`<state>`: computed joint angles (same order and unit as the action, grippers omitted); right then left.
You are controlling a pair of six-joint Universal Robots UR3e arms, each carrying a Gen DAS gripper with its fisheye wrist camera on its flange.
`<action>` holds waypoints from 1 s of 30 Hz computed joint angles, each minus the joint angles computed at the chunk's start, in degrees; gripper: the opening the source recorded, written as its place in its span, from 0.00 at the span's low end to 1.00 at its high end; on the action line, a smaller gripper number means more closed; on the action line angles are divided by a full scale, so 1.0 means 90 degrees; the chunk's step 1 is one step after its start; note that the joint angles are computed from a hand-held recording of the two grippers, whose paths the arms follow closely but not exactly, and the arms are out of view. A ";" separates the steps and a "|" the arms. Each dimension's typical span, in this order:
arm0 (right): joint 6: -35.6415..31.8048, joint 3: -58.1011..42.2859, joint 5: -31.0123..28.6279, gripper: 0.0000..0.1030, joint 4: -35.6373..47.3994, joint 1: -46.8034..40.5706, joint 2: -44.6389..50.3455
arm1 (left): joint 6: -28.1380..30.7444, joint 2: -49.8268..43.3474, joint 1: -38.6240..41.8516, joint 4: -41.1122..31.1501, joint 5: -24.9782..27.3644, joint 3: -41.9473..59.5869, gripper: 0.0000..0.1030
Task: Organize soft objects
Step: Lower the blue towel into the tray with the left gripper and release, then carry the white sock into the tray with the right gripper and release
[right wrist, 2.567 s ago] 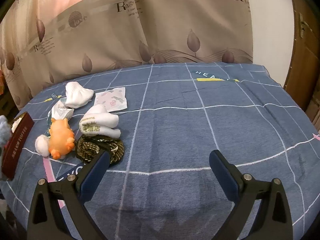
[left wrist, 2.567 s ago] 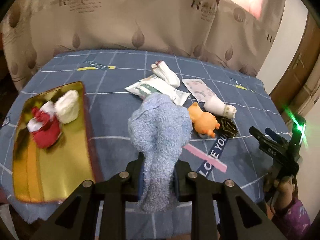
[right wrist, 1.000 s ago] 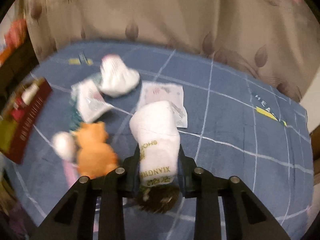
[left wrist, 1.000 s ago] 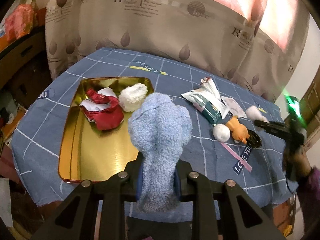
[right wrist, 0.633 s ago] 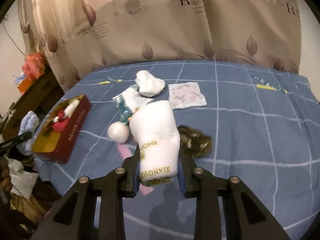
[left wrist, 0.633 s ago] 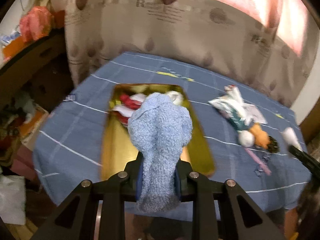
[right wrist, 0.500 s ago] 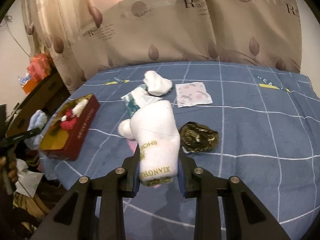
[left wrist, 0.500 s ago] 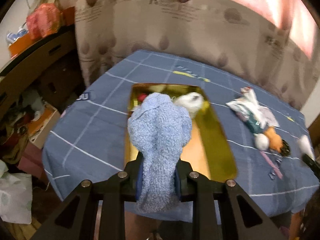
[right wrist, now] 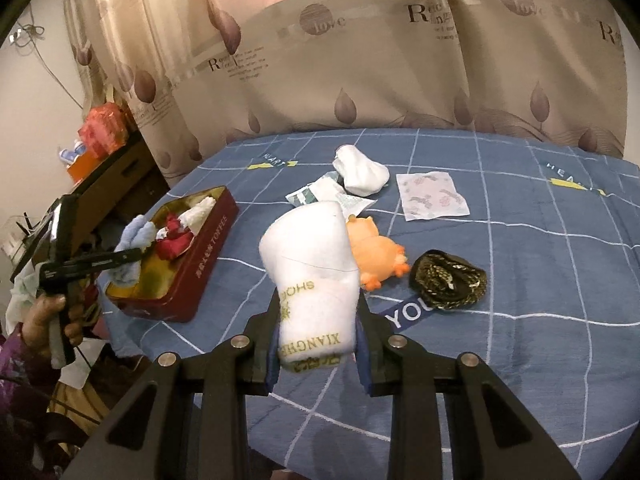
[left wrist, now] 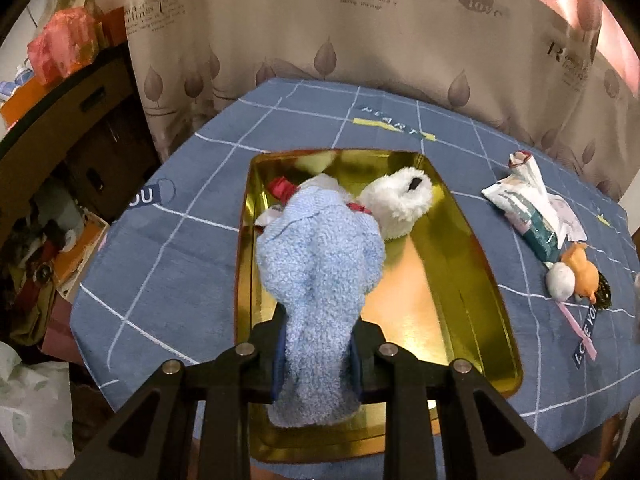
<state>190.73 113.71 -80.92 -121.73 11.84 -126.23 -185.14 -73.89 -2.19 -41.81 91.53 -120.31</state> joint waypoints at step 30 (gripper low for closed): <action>0.0687 -0.1903 0.0546 0.27 -0.1500 0.1699 0.2795 | -0.1927 0.1613 -0.1497 -0.1082 0.2199 -0.0214 0.55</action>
<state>196.91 96.58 -76.00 -135.23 27.13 -101.07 -202.48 -59.37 -15.66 -51.55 111.33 -122.24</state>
